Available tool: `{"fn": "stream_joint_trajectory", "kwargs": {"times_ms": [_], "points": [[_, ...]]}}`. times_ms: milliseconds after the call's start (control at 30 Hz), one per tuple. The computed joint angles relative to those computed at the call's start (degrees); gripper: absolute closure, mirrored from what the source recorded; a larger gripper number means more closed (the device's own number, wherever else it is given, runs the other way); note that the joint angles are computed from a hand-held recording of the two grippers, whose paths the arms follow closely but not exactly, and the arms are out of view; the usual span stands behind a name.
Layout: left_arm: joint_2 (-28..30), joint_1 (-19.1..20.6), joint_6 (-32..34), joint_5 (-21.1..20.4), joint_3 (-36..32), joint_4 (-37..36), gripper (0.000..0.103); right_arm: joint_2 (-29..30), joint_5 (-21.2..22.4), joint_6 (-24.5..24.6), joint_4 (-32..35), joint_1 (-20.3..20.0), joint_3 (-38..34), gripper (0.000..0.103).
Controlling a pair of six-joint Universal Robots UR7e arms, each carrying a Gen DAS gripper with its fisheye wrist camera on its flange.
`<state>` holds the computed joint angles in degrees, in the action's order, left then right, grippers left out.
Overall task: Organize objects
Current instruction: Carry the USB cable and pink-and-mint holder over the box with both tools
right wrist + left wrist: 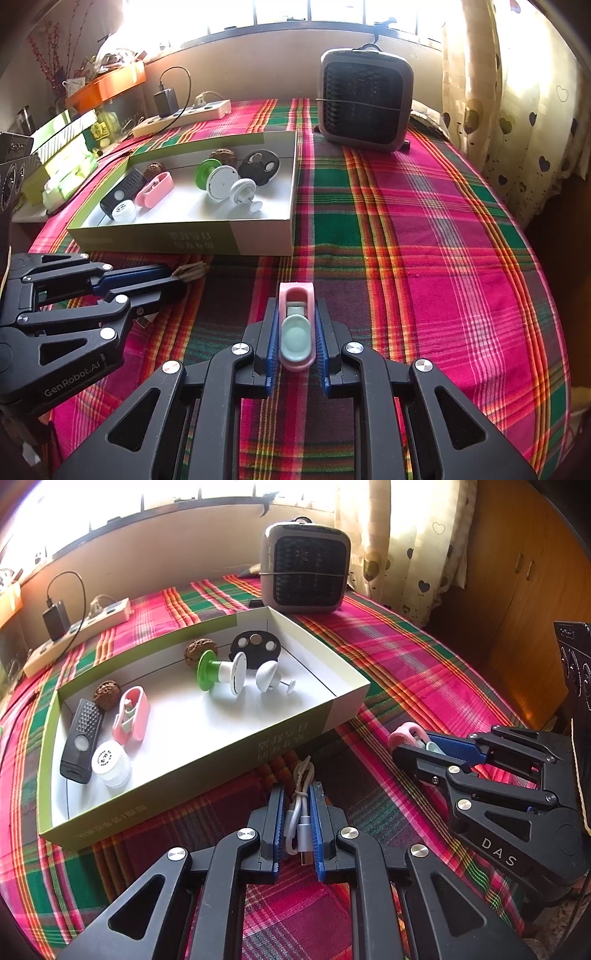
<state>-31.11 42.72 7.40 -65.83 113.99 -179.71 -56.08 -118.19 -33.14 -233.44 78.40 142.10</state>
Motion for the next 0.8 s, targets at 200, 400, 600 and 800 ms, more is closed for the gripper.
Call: {"fn": "stream_joint_trajectory", "kwargs": {"times_ms": [200, 400, 600, 800], "points": [[-0.8, -0.3, -0.1, -0.2, 1.0, -1.5, 0.091, 0.1, 0.2, -0.1, -0.5, 0.6, 0.2, 0.084], [-1.9, -0.4, -0.6, -0.3, 1.9, -2.5, 0.091, 0.0, 0.3, -0.6, -1.0, 1.6, 0.3, 0.084], [-3.2, -0.6, -0.8, -0.1, 2.7, -3.9, 0.091, -0.6, 0.4, -0.6, -0.1, 2.6, 0.1, 0.084], [-4.1, -0.3, -1.0, 0.1, 2.6, -3.9, 0.091, -1.5, 0.6, -1.0, 1.6, 3.9, -0.8, 0.084]]}}
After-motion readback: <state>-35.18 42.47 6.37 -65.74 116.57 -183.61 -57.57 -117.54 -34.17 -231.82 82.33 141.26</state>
